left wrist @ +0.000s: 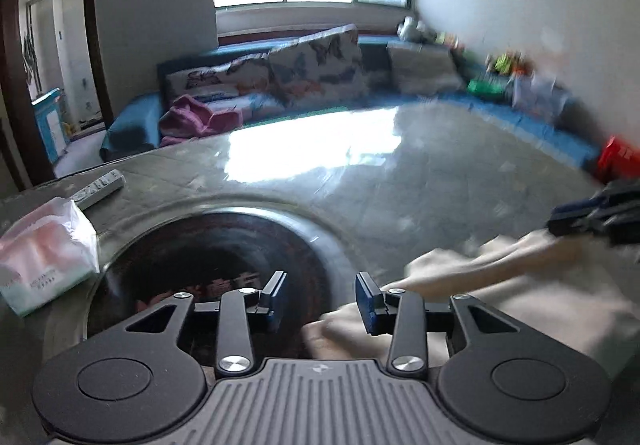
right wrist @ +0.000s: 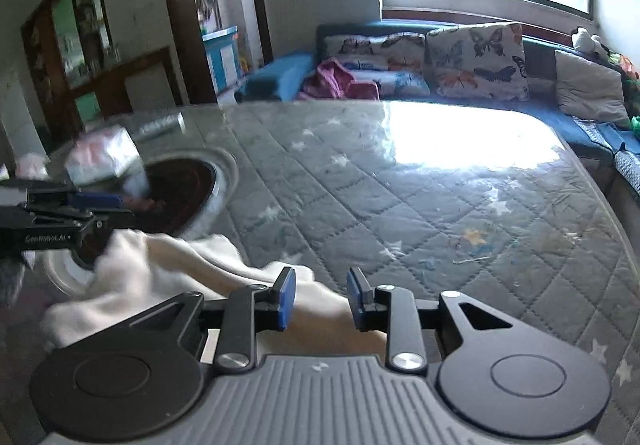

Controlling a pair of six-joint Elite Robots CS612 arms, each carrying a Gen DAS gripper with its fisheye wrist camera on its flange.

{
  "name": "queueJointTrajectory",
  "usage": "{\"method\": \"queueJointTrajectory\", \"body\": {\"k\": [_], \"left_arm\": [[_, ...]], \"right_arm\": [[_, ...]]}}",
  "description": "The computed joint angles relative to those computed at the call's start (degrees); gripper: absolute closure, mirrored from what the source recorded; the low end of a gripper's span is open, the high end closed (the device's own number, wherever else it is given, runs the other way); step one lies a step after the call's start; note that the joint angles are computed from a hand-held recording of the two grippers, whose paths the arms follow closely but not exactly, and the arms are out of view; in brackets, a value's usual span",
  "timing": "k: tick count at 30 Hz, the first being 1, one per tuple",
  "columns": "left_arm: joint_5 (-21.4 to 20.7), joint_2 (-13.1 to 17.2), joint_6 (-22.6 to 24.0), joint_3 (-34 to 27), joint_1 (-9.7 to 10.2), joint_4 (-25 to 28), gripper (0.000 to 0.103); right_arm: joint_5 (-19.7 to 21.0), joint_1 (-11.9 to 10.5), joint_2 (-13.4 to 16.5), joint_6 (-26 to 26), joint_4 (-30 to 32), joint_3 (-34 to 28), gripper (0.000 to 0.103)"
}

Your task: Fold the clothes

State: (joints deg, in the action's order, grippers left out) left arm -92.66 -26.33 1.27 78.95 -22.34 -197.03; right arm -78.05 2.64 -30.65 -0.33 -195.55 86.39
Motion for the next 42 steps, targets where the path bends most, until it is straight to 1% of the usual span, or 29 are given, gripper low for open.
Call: {"method": "queueJointTrajectory", "body": {"k": [2,4,6,9,11,12,13,16,18,21,22,24,28,33,36,39,42], "left_arm": [[-2.6,-0.5,-0.4,1.3,-0.11,-1.6,0.063],[-5.4,-0.9,-0.8,2.2,-0.20,-2.3,0.063],[-6.5,-0.8,-0.6,2.4,-0.45,-1.6,0.064],[-6.5,-0.4,-1.3,2.0,-0.52,0.3,0.063],[-5.6,-0.1,-1.9,1.6,-0.47,1.8,0.063],[-5.3,0.0,-2.3,1.4,-0.32,2.7,0.064],[-5.2,0.1,-2.8,1.1,-0.13,3.5,0.064],[-5.9,-0.2,-3.4,1.4,0.16,3.7,0.064],[-6.1,-0.4,-3.2,1.3,0.03,3.1,0.065],[-7.1,-0.2,-2.5,0.3,-0.29,2.8,0.065],[-7.2,0.0,-2.1,-0.3,-0.46,3.2,0.065],[-7.2,0.5,-1.7,-1.9,-0.85,4.9,0.065],[-7.1,1.8,-1.5,-4.9,-1.39,7.9,0.065],[-6.4,3.1,-1.7,-7.7,-1.77,11.2,0.063],[-5.8,3.6,-2.1,-8.4,-1.82,12.1,0.063],[-5.6,3.7,-2.3,-8.6,-1.84,12.2,0.063],[-5.3,3.8,-2.5,-8.6,-1.93,12.0,0.063]], "right_arm": [[1.3,0.0,-0.2,0.3,-2.1,0.8,0.075],[2.6,0.1,-0.2,0.3,-2.3,1.0,0.076],[3.0,0.2,-0.1,0.3,-1.4,0.7,0.076],[1.7,0.3,0.3,1.1,1.2,-0.2,0.076],[0.4,0.3,0.7,1.9,2.5,-0.6,0.076],[0.0,0.2,0.7,2.4,3.1,-0.7,0.077],[-0.2,0.0,0.8,3.3,3.9,-0.7,0.082],[-0.2,-0.2,0.6,4.7,4.1,-0.6,0.083],[-0.2,0.0,0.6,4.0,2.9,-0.7,0.083],[1.8,0.4,0.7,1.8,2.7,-1.5,0.083],[2.2,0.6,0.9,0.9,3.0,-1.9,0.083],[1.7,1.0,1.3,-0.4,4.0,-2.9,0.083],[1.2,1.4,2.2,-0.5,6.8,-5.1,0.083],[0.4,1.4,3.3,0.5,7.8,-6.6,0.083],[0.4,1.4,3.7,1.2,7.1,-6.8,0.083],[0.2,1.4,3.2,0.7,5.4,-6.0,0.083],[1.4,1.3,2.5,-0.2,4.6,-4.9,0.083]]}}
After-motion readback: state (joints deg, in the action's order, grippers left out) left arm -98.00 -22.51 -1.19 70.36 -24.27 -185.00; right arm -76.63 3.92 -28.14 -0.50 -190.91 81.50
